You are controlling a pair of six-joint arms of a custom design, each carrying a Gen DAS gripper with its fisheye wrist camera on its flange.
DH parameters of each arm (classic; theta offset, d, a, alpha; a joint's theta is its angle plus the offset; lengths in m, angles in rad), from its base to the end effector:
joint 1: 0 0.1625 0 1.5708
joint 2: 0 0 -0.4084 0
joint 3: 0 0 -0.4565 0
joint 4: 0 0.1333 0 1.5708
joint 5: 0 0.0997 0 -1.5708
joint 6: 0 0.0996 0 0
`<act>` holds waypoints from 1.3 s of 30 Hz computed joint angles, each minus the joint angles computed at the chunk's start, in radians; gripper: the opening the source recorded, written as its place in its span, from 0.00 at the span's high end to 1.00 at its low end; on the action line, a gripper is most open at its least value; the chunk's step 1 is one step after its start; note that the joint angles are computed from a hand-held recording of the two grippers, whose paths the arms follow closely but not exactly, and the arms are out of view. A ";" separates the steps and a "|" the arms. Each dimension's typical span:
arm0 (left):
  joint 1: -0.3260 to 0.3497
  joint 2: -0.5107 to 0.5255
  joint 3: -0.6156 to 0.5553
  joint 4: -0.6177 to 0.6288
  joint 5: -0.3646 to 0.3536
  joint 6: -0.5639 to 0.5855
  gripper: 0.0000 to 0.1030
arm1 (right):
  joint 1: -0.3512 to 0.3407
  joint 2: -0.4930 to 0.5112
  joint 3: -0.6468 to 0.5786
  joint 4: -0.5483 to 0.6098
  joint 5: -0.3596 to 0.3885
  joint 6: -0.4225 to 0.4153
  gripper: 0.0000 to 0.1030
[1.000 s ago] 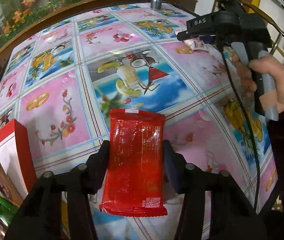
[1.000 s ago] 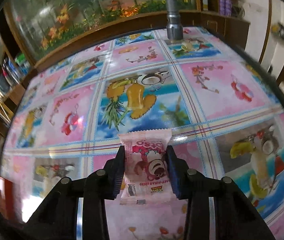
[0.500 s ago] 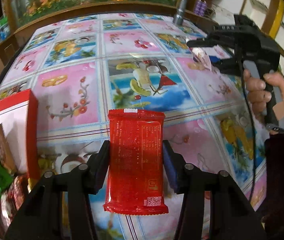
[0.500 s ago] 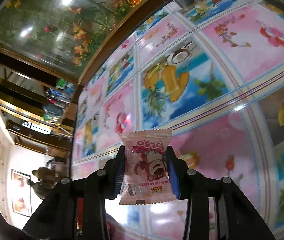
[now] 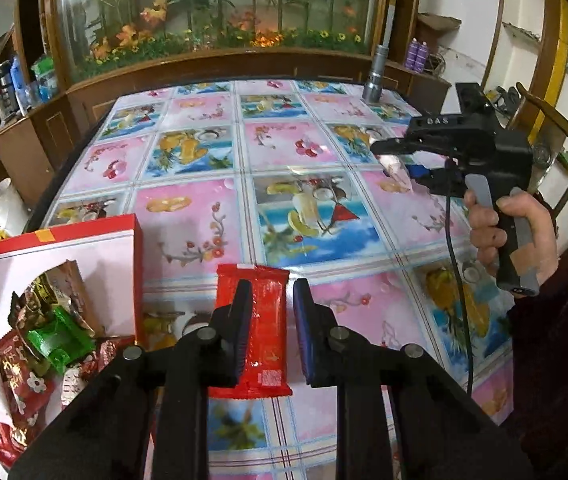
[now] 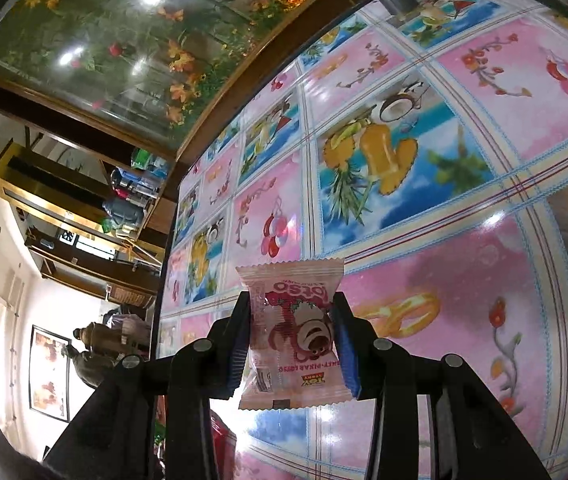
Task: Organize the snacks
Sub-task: 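Lift the red packet with the left tool while the right tool lifts the pink candy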
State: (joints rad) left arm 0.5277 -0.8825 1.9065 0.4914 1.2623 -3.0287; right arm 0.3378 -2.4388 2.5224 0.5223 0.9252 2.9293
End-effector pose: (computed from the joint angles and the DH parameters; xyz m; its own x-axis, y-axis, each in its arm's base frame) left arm -0.2654 -0.3440 -0.0123 -0.3940 0.8662 -0.3075 0.9128 0.4078 -0.0209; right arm -0.0793 -0.2326 0.2611 -0.8281 0.5367 -0.1618 0.3712 0.3088 -0.8757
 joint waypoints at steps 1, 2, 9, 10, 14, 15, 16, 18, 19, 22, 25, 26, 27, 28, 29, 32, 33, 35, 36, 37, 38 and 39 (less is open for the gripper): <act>-0.003 0.002 0.003 -0.003 -0.015 -0.008 0.82 | -0.010 0.001 0.001 0.003 -0.006 -0.008 0.62; -0.007 0.004 0.005 -0.005 -0.026 -0.008 0.82 | -0.002 0.002 0.000 -0.004 0.007 -0.002 0.62; -0.007 0.039 0.000 -0.001 -0.077 -0.012 0.82 | 0.002 -0.005 0.003 -0.017 0.044 0.021 0.62; -0.005 0.046 -0.003 -0.001 -0.083 -0.011 0.82 | 0.009 -0.010 0.004 -0.024 0.058 0.026 0.62; -0.007 0.064 -0.003 -0.007 -0.109 -0.012 0.82 | 0.056 -0.029 0.006 -0.052 0.133 0.053 0.62; -0.006 0.070 -0.005 -0.006 -0.111 -0.011 0.82 | 0.096 -0.026 0.004 -0.076 0.192 0.070 0.61; -0.005 0.077 -0.009 0.000 -0.113 -0.014 0.80 | 0.120 -0.020 0.002 -0.089 0.228 0.079 0.60; 0.000 0.093 -0.020 0.015 -0.114 -0.026 0.65 | 0.186 0.000 -0.004 -0.123 0.326 0.102 0.59; 0.003 0.097 -0.021 0.016 -0.114 -0.031 0.60 | 0.222 0.014 -0.008 -0.142 0.380 0.111 0.59; 0.004 0.106 -0.022 0.023 -0.118 -0.030 0.37 | 0.295 0.048 -0.017 -0.178 0.485 0.121 0.59; 0.004 0.118 -0.024 0.031 -0.120 -0.032 0.35 | 0.329 0.068 -0.020 -0.197 0.534 0.118 0.59; 0.006 0.126 -0.028 0.036 -0.122 -0.036 0.35 | 0.347 0.075 -0.021 -0.207 0.559 0.116 0.59; 0.008 0.131 -0.031 0.038 -0.123 -0.036 0.33 | 0.358 0.080 -0.022 -0.213 0.575 0.115 0.59; 0.009 0.139 -0.033 0.041 -0.129 -0.036 0.30 | 0.364 0.084 -0.022 -0.216 0.586 0.114 0.59; 0.010 0.150 -0.036 0.043 -0.138 -0.035 0.27 | 0.368 0.086 -0.022 -0.219 0.592 0.112 0.59; 0.022 0.163 -0.044 0.041 -0.140 -0.038 0.24 | 0.392 0.094 -0.022 -0.231 0.625 0.111 0.59; 0.031 0.169 -0.054 0.048 -0.137 -0.050 0.23 | 0.400 0.097 -0.022 -0.235 0.637 0.109 0.59; 0.051 0.179 -0.075 0.057 -0.122 -0.072 0.23 | 0.414 0.104 -0.022 -0.243 0.654 0.109 0.59; 0.056 0.181 -0.080 0.058 -0.119 -0.080 0.23 | 0.414 0.103 -0.022 -0.243 0.655 0.107 0.59; 0.053 0.185 -0.083 0.056 -0.128 -0.086 0.22 | 0.416 0.104 -0.023 -0.243 0.656 0.108 0.59; 0.052 0.186 -0.083 0.054 -0.128 -0.088 0.22 | 0.411 0.101 -0.022 -0.240 0.650 0.107 0.59; 0.050 0.187 -0.082 0.053 -0.127 -0.088 0.23 | 0.404 0.097 -0.021 -0.237 0.642 0.107 0.59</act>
